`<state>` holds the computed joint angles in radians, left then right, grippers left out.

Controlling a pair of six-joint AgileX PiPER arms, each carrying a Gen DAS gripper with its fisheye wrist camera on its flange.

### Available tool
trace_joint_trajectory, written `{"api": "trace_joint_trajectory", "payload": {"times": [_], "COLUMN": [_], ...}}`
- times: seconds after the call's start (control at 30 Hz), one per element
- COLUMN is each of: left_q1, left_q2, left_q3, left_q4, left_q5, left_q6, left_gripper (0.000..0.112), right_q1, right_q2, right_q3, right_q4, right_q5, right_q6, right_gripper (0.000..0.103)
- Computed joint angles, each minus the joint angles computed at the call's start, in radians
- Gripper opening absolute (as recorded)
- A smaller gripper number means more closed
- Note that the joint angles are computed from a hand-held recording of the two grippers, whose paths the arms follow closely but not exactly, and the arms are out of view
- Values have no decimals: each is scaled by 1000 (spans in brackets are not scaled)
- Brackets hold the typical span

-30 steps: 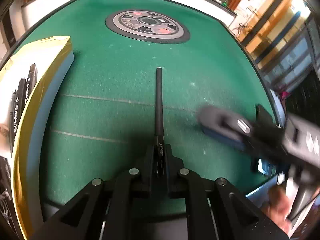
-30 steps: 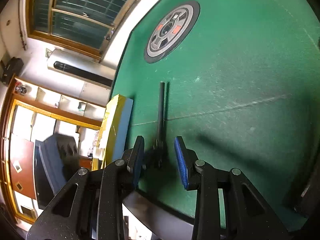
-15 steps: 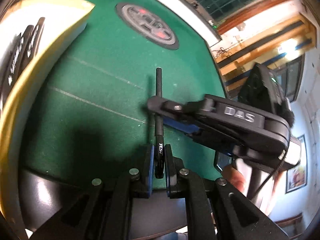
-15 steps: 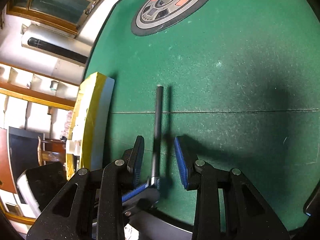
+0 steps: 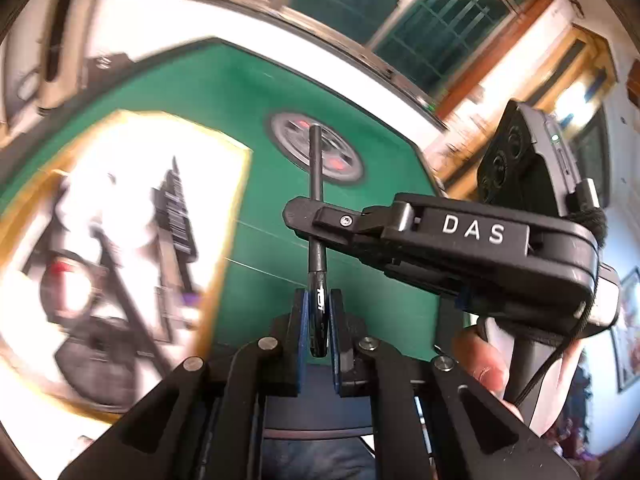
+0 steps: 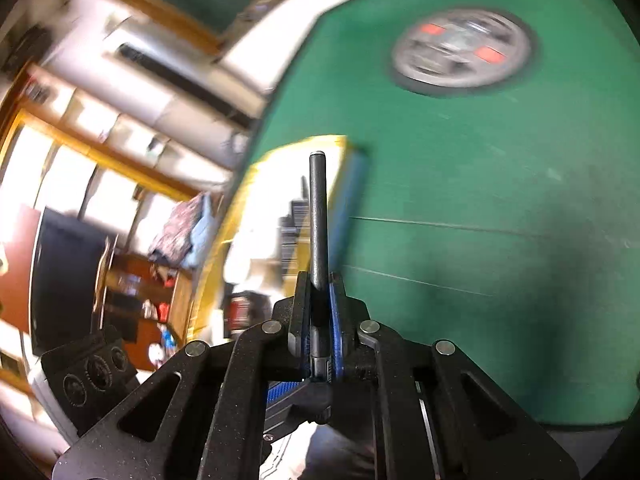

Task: Organize rigid objects
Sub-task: 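Carry the black pen into the tray and open both grippers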

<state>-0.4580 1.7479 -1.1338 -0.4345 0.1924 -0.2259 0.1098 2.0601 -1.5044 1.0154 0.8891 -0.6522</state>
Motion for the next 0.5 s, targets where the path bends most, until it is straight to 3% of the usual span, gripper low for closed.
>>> {"api": "trace_joint_trajectory", "payload": {"times": [0.07,0.33,0.5], "left_q1": [39,171,144], "left_q2": [-25,83,128], "left_q3": [27,-20,-73], "left_q4": [80,-163,123], "left_q5": [-3,63,73], "left_q6": [-82,166,-103], "left_gripper": [8,8,8], "right_q1": [51,175,189], "right_q2": [17,312,372], "right_q3": [-45,-463,-540], "right_q4": [-10,-147,-191], "right_q5": [-5,94,99], "right_q6": [2,231,284], "right_gripper": [8,9,9]}}
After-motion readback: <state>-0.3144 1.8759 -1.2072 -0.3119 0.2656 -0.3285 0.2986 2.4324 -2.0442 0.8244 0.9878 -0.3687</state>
